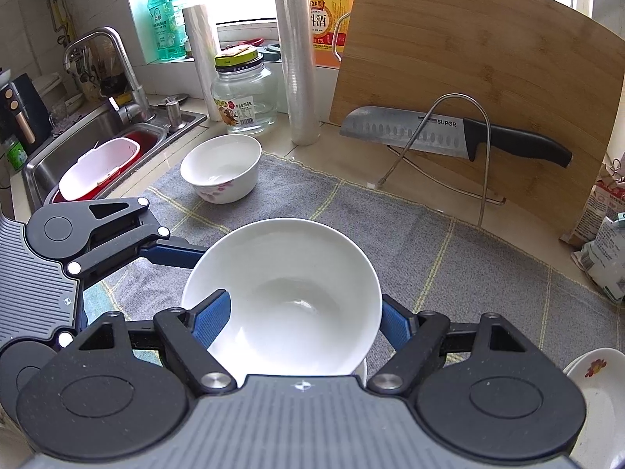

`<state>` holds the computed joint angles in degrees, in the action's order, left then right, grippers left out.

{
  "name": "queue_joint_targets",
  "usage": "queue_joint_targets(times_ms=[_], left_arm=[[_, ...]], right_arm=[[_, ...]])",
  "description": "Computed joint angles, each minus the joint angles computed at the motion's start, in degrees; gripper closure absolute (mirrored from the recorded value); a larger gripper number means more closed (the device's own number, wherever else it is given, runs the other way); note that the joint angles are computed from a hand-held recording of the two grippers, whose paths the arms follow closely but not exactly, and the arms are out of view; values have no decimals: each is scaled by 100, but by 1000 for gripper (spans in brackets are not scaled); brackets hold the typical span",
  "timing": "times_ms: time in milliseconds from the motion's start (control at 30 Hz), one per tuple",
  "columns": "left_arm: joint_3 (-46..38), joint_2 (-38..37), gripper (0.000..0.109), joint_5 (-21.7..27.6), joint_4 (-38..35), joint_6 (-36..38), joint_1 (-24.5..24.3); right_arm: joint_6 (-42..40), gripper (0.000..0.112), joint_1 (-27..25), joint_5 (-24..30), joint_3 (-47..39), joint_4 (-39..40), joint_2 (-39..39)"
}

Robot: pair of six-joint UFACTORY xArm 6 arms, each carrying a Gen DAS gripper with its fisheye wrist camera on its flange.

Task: Organize plates and bowls
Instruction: 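Lower the held bowl with both tools into the white bowl, then settle the stacked bowl and begin opening both tools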

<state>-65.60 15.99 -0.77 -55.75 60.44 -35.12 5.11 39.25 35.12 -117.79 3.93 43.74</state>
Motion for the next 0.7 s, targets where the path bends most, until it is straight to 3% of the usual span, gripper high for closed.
queue_joint_targets(times_ms=[233,700], left_arm=[[74,8,22,104,419,-441,0],[135,89,22,237,595,-525,5]], right_arm=[[10,27,6,-143,421,95,-213],[267,27,45,-184,722,-12,-266]])
